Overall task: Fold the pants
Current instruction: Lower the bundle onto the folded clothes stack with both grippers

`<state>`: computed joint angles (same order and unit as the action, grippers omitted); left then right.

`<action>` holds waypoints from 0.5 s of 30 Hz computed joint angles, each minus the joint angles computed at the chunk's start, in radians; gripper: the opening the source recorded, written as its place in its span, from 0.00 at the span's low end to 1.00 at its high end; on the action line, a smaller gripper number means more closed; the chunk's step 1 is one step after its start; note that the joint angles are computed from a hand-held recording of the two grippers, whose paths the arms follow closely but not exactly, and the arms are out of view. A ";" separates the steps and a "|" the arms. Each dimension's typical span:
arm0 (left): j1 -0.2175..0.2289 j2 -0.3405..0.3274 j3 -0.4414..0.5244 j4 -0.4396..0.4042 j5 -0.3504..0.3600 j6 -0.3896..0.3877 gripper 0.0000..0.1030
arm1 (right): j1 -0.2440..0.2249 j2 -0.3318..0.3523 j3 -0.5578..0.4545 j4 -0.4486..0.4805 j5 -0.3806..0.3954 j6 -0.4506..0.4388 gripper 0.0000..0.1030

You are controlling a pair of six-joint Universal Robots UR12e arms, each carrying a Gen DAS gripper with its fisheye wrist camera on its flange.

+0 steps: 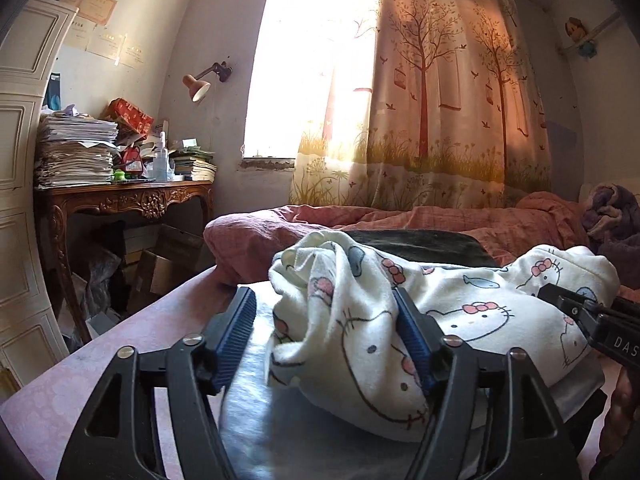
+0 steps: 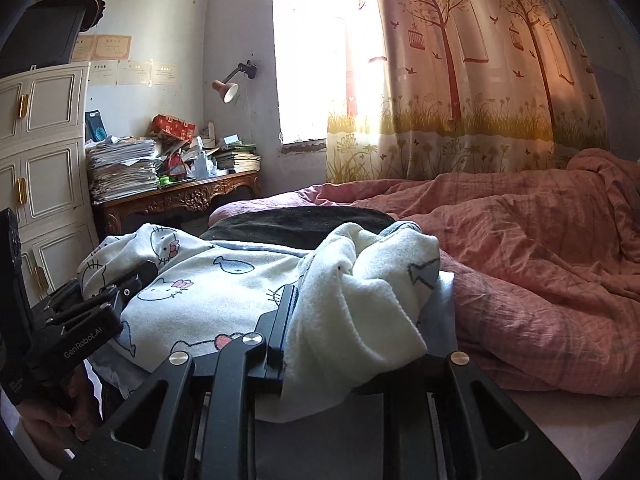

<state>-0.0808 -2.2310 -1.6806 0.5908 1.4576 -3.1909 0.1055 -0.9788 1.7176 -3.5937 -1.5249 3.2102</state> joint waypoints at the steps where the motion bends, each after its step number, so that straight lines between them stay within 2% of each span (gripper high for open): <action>1: 0.003 0.004 -0.003 0.003 0.003 -0.002 0.71 | 0.001 -0.004 0.002 -0.001 -0.008 -0.002 0.31; 3: 0.006 0.008 -0.009 0.036 0.025 -0.004 0.73 | 0.006 -0.007 0.005 -0.020 -0.058 -0.001 0.52; 4: 0.006 0.010 -0.011 0.055 0.043 -0.001 0.76 | 0.009 -0.005 0.007 -0.051 -0.097 0.003 0.73; 5: 0.006 0.011 -0.015 0.076 0.055 0.003 0.77 | 0.011 -0.004 0.010 -0.087 -0.128 0.009 0.79; 7: 0.006 0.014 -0.021 0.119 0.073 0.008 0.77 | 0.008 -0.008 0.020 -0.147 -0.155 0.027 0.80; 9: 0.007 0.015 -0.027 0.169 0.083 -0.005 0.77 | 0.000 -0.015 0.035 -0.207 -0.145 0.061 0.80; 10: 0.013 0.016 -0.032 0.197 0.061 -0.015 0.68 | -0.005 -0.015 0.042 -0.253 -0.127 0.079 0.78; 11: 0.019 0.020 -0.035 0.203 0.025 -0.022 0.49 | -0.014 -0.014 0.049 -0.295 -0.091 0.088 0.65; 12: 0.023 0.025 -0.038 0.189 -0.001 -0.024 0.41 | -0.016 -0.019 0.052 -0.299 -0.065 0.082 0.54; 13: 0.026 0.030 -0.037 0.164 -0.026 -0.024 0.29 | -0.017 -0.027 0.054 -0.272 -0.045 0.069 0.34; 14: 0.028 0.030 -0.034 0.145 -0.047 -0.025 0.17 | -0.017 -0.032 0.052 -0.239 -0.031 0.060 0.22; 15: 0.028 0.027 -0.029 0.123 -0.061 -0.024 0.14 | -0.016 -0.030 0.049 -0.216 -0.020 0.058 0.19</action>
<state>-0.0526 -2.2040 -1.7098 0.7135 1.3967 -3.2147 0.0896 -1.0091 1.7662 -3.8099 -1.5450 3.2681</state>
